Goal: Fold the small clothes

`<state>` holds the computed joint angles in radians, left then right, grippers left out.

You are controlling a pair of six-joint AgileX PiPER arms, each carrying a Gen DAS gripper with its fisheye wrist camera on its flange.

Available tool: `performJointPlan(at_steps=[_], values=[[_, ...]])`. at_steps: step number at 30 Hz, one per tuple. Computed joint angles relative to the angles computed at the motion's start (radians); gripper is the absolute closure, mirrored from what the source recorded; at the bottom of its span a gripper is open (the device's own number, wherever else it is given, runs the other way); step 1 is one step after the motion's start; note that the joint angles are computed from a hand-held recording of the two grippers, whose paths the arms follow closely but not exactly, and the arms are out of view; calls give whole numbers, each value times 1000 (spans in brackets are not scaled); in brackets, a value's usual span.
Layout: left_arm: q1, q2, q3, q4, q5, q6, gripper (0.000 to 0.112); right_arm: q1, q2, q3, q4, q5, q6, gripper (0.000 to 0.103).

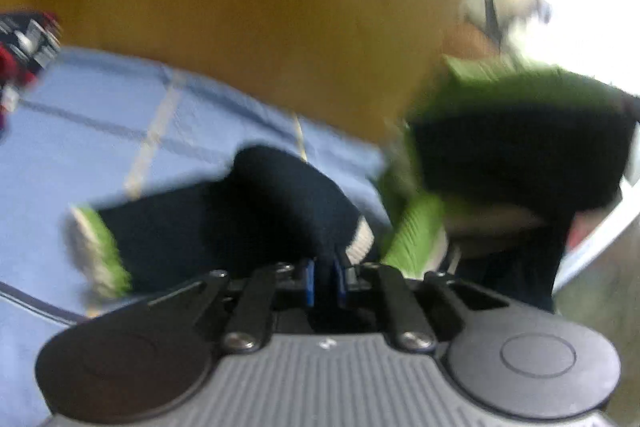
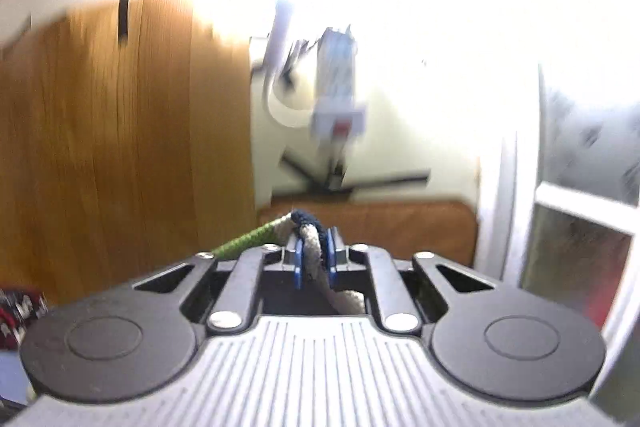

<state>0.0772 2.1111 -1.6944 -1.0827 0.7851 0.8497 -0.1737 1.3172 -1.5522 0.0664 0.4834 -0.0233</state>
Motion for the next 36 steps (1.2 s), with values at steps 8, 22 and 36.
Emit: performJointPlan(at_steps=[8, 22, 36], values=[[254, -274, 112, -270, 19, 241, 103, -196, -45, -285, 306, 179, -118, 101], [560, -592, 587, -63, 148, 704, 90, -95, -277, 267, 562, 308, -402, 93], [599, -577, 526, -170, 219, 761, 49, 595, -218, 590, -121, 98, 168, 92]])
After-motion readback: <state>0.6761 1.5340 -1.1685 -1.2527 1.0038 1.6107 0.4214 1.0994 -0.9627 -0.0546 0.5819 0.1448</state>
